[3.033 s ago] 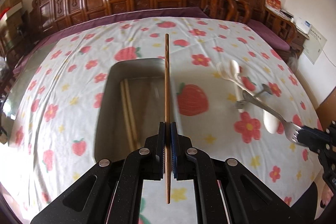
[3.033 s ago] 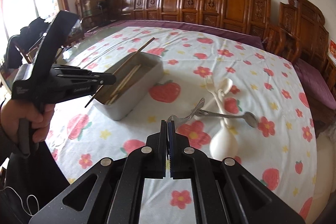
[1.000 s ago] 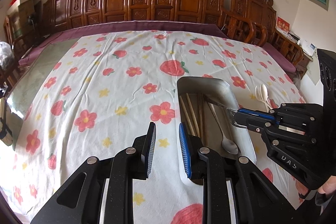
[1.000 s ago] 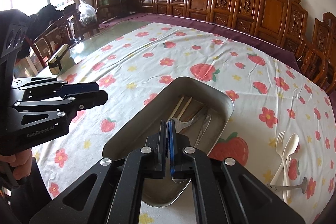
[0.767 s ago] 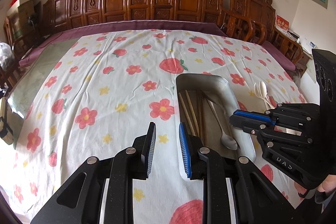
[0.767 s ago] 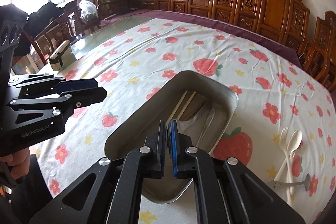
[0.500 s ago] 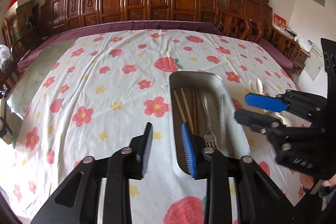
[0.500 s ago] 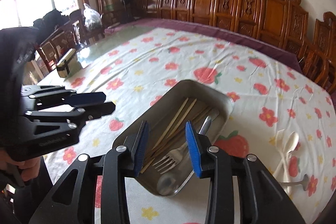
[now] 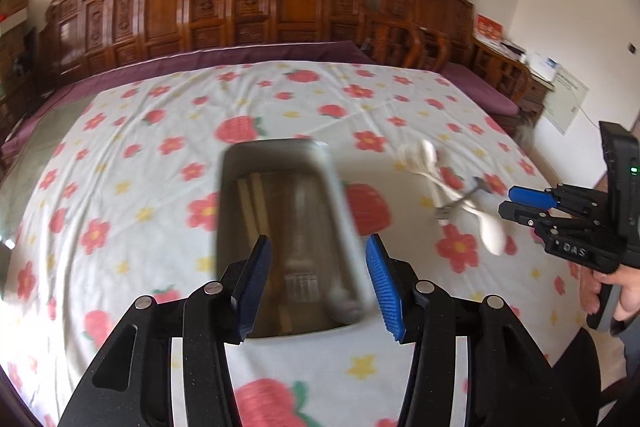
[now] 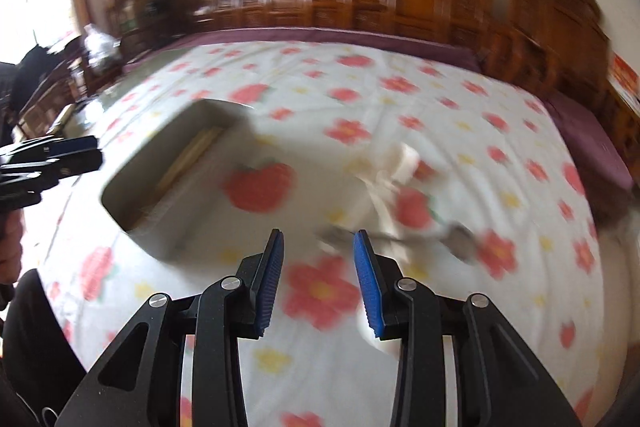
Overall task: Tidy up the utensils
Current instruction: 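Move both tools back to the pile and close the left tool on a metal spoon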
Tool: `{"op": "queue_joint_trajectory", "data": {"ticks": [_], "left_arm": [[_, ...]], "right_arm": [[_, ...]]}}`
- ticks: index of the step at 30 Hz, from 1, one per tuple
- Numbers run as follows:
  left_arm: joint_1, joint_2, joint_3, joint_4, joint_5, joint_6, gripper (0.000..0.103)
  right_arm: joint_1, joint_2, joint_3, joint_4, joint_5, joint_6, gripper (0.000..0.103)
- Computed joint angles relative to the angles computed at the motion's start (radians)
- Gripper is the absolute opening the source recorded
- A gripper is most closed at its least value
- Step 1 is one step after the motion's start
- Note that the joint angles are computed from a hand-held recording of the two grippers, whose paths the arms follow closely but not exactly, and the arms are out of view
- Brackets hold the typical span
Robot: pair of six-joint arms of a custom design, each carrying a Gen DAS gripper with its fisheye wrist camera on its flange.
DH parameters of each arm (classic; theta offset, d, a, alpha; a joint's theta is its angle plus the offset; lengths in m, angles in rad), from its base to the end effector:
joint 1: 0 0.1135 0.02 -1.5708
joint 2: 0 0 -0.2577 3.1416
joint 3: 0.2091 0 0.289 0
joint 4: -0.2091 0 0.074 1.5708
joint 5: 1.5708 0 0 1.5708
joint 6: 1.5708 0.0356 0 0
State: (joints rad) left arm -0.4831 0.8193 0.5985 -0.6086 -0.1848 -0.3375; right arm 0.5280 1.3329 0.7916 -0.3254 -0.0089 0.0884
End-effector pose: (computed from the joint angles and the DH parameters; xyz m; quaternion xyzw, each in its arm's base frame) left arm 0.1860 -0.0902 0.2180 0.0342 0.9281 -0.0650 0.3651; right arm 0.2619 0.1531 0.1862 -0.2062 0.9157 0.1086 0.3273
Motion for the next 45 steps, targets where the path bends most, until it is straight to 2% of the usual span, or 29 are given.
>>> {"op": "queue_joint_trajectory", "data": {"ticks": [5,11,18,25,32,40,45], "left_arm": [[-0.149,0.166,0.063,0.074,-0.055,-0.047,0.047],[-0.254,0.408,0.169,0.149,-0.096,-0.05,0.047],[-0.283,0.685,0.321,0.191,-0.105,-0.008,0.047],[-0.285,0.901,0.477,0.197,-0.107,0.05,0.047],[-0.295,1.059,0.616,0.151,-0.168,0.136,0.047],[-0.316,1.156,0.731,0.102,-0.228,0.195,0.047],[-0.331,1.201,0.786,0.089,-0.263,0.241,0.041]], "right_arm": [[-0.134,-0.097,-0.104,-0.015,-0.047,-0.026,0.039],[-0.221,-0.145,-0.154,-0.03,-0.093,-0.055,0.039],[-0.292,-0.119,-0.163,-0.005,-0.138,-0.086,0.039],[-0.34,-0.094,-0.155,0.001,-0.185,-0.101,0.039],[-0.364,-0.11,-0.151,-0.005,-0.211,-0.101,0.039],[-0.394,-0.117,-0.144,-0.01,-0.246,-0.094,0.039],[-0.403,-0.112,-0.145,-0.008,-0.258,-0.088,0.039]]}}
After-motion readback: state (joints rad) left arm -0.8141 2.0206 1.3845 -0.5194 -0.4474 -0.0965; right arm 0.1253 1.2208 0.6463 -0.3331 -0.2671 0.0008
